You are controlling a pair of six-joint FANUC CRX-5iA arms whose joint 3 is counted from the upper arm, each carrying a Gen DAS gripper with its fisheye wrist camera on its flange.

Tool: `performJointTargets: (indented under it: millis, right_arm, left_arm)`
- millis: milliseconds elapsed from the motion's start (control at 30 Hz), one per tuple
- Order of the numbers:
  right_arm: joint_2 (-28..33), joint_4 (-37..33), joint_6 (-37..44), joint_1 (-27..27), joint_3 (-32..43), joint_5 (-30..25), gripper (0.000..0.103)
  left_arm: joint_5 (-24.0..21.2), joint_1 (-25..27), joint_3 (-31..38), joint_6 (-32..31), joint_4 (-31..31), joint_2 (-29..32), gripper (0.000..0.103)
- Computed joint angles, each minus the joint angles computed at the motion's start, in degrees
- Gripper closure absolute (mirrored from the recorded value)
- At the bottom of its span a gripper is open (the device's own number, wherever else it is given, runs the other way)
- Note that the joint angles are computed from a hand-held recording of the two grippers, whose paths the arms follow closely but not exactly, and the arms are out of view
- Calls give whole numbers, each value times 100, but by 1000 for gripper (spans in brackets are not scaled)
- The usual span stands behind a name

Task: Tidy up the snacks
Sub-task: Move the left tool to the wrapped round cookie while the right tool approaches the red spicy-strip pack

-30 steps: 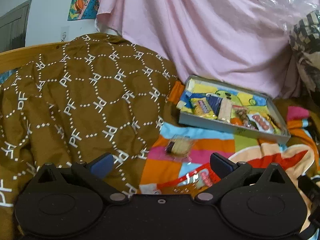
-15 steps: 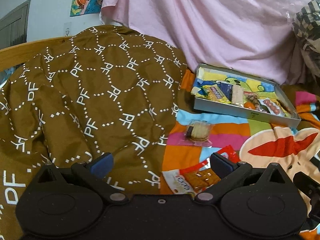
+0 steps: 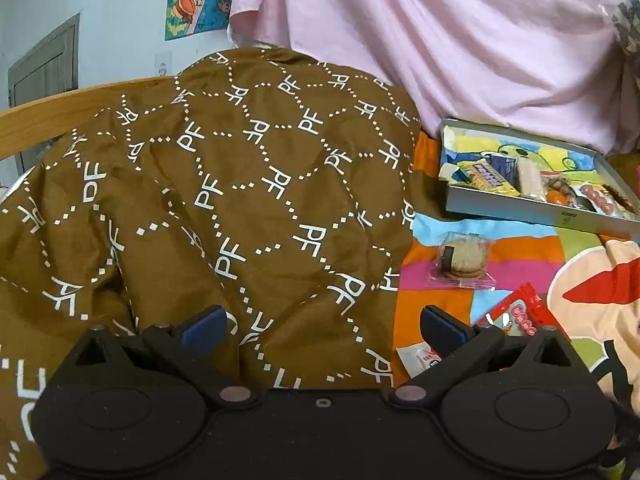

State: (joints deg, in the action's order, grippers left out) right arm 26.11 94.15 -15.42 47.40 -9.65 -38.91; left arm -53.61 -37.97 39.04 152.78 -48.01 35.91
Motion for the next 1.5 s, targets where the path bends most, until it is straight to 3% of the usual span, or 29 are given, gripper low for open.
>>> performJointTargets:
  millis: [300,533,667,833,1067,1233,1300,1400,1500]
  right_arm:
    - [310,-1061,1416,115,477,587,0]
    - [467,-3252,2709,170,1140,1217,0]
    - [624,-4102,2924,57,1525,1585,0]
    - [979,-6266,3973,40,2496,1278,5]
    - [1376,-5713,2619,30,2963,925,5]
    - [1989,-5281,1804,101,3832,106,0]
    - [2346,-5311,1993,169,4449,-485,0]
    - [3042,-5446,2912,296,5705,-1552,0]
    - [3256,-5376,3444,360,6038,-1881,4]
  left_arm:
    - [139,182,-53,-114,149,-19,1]
    - [289,271,-90,-114,236,-27,1]
    - [268,325,-93,35,273,-35,1]
    - [463,350,-285,250,186,-149,1]
    - [796,365,-527,397,39,-305,1]
    - [945,406,-685,816,-87,-439,1]
    - [996,445,-725,906,-38,-468,1]
    - [1033,471,-748,979,-6,-483,1]
    - [1039,453,-760,970,-52,-487,1]
